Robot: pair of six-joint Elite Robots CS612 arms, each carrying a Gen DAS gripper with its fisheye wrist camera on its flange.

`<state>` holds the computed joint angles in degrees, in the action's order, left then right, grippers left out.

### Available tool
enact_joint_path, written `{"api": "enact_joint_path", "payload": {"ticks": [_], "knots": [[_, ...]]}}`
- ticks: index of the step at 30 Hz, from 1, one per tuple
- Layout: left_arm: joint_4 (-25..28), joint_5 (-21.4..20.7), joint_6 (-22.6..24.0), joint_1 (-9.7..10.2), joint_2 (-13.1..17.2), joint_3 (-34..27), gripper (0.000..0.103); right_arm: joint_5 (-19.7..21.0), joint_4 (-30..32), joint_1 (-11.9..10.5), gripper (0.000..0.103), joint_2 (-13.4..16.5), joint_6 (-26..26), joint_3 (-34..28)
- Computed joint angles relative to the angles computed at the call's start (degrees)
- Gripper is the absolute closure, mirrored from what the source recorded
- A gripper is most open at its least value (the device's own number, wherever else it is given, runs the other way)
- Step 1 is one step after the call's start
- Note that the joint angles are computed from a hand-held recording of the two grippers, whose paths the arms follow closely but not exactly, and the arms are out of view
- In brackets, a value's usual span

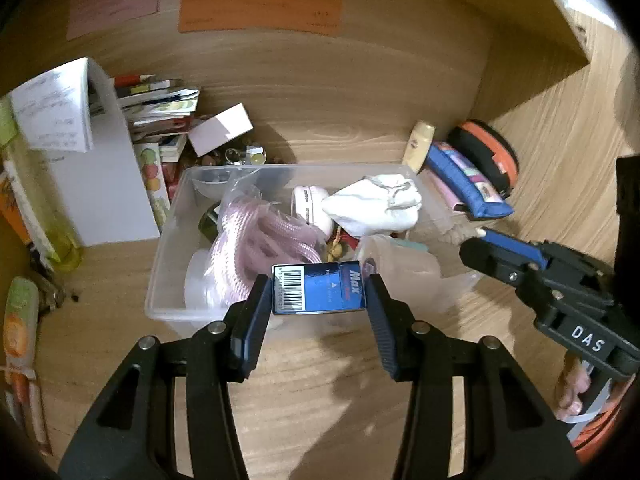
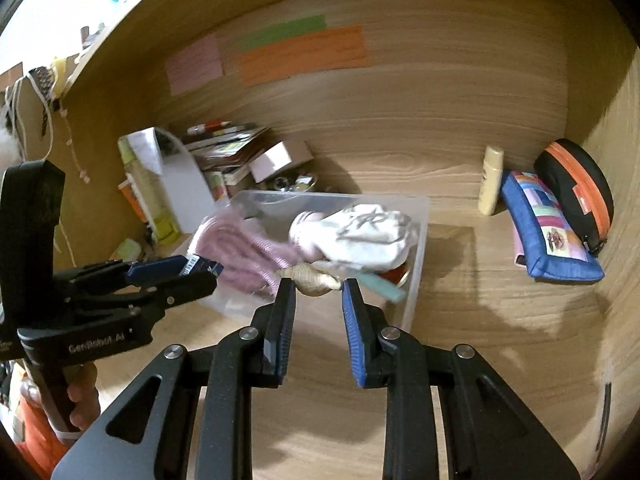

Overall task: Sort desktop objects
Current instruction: 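Carry the card with left tool while right tool carries shell into bin, release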

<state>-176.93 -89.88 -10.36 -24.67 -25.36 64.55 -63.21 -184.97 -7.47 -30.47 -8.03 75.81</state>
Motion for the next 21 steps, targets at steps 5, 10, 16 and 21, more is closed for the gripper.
{"api": "enact_joint_path", "payload": {"ticks": [5, 10, 16, 21], "knots": [[2.72, 0.3, 1.17, 0.03, 1.64, -3.52, 0.056, 1.32, 2.98, 0.5, 0.081, 1.94, -1.31, -3.93], [5.38, -0.16, 2.02, 0.41, 2.95, -6.26, 0.056, 0.58, 6.41, 1.29, 0.081, 3.35, -3.5, -6.88], [5.26, -1.74, 1.98, 0.83, 3.6, -7.3, 0.056, -3.9, 4.53, 2.36, 0.08, 4.54, -4.2, -8.37], [4.95, -2.85, 1.44, 1.12, 3.39, -6.97, 0.054, -4.55, 4.84, 2.31, 0.072, 4.35, -4.29, -8.28]]}}
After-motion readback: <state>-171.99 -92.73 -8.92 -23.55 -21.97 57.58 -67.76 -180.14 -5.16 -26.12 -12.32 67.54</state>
